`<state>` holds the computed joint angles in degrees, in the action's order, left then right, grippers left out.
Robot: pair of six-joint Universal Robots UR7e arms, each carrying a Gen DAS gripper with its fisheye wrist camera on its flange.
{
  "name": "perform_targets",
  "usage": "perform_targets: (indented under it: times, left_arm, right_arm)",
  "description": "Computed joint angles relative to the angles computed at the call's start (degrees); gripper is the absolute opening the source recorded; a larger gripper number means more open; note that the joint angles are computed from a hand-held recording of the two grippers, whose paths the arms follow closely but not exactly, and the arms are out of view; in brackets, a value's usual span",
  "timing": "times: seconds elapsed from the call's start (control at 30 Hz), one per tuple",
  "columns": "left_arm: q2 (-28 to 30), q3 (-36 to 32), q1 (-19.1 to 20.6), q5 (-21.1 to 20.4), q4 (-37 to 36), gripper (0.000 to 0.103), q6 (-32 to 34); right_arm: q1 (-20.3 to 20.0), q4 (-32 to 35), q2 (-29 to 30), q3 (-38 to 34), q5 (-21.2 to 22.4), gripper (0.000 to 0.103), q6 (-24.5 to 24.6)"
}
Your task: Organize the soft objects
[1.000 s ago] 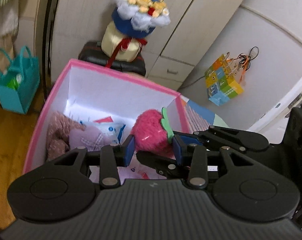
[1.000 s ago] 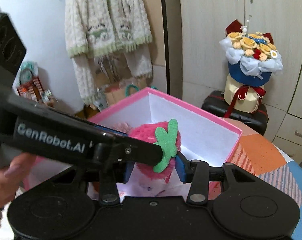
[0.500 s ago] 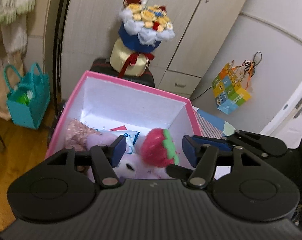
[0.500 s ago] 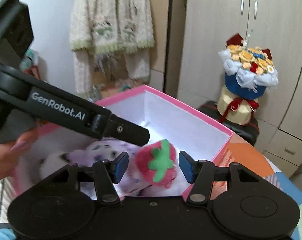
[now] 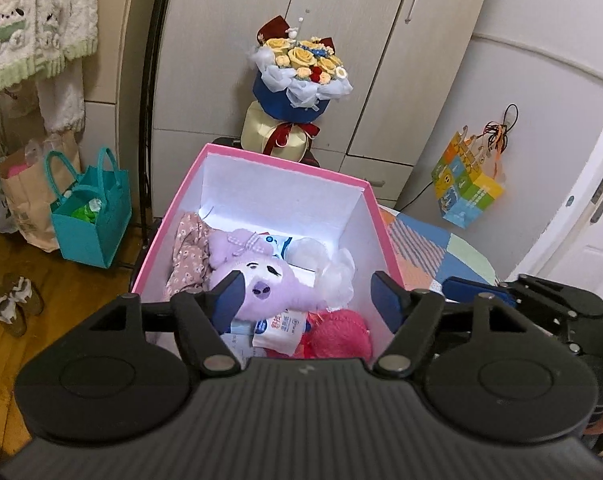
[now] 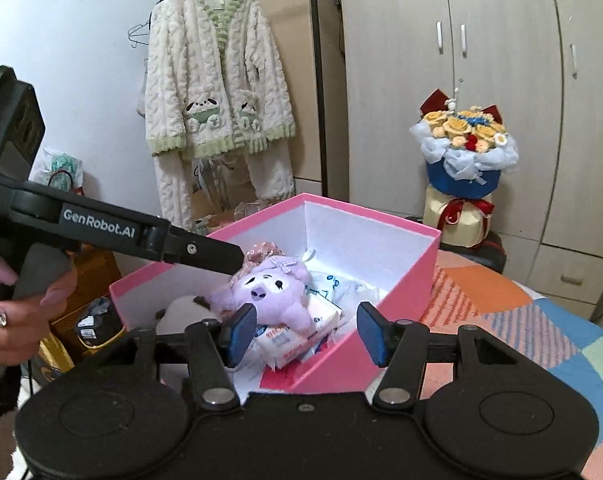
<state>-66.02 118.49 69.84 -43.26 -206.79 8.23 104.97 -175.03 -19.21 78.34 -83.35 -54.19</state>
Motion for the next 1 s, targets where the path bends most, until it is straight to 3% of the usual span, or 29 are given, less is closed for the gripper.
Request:
perform_targets:
  times: [0.27,0.37,0.47,0.57,0.67,0.83,1.0]
  left_arm:
    - [1.19,2.43,-3.72,8.22,-4.04,0.089,4.06]
    - [1.39,3.25,-5.85,12.46,-3.09,0.096,3.85]
    - [2.09,3.71,-8.81,19.05,-2.39,0.098,3.14]
    - [3.2,4.67,-11.56,22.69,-8.09,0.099,7.08]
    - [3.86,5.82,-13.99,24.64,-13.04,0.101,10.18]
    - [3.85,8.06,-17.38,26.47,-15.25,0.101,9.91]
    - [8.4,6.91,-19.29,29.32,-23.28,0.102,16.65]
  right_arm:
    - [-1.05,-6.37,-3.64,6.97,-1.22,0.064,4.33]
    - [-0.49,-10.02,-4.8,9.33,-2.97,0.076,4.56]
    - [0.08,-13.39,-6.19,11.9,-4.38,0.079,5.08]
    - [0.35,-16.91,-7.61,14.59,-4.99,0.094,5.47]
    - [0.91,-20.66,-8.65,16.79,-7.04,0.102,6.3]
    - [2.74,-25.7,-10.06,19.54,-14.41,0.103,7.48]
    - [2.06,-32.23,-12.43,24.53,-12.46,0.103,5.01]
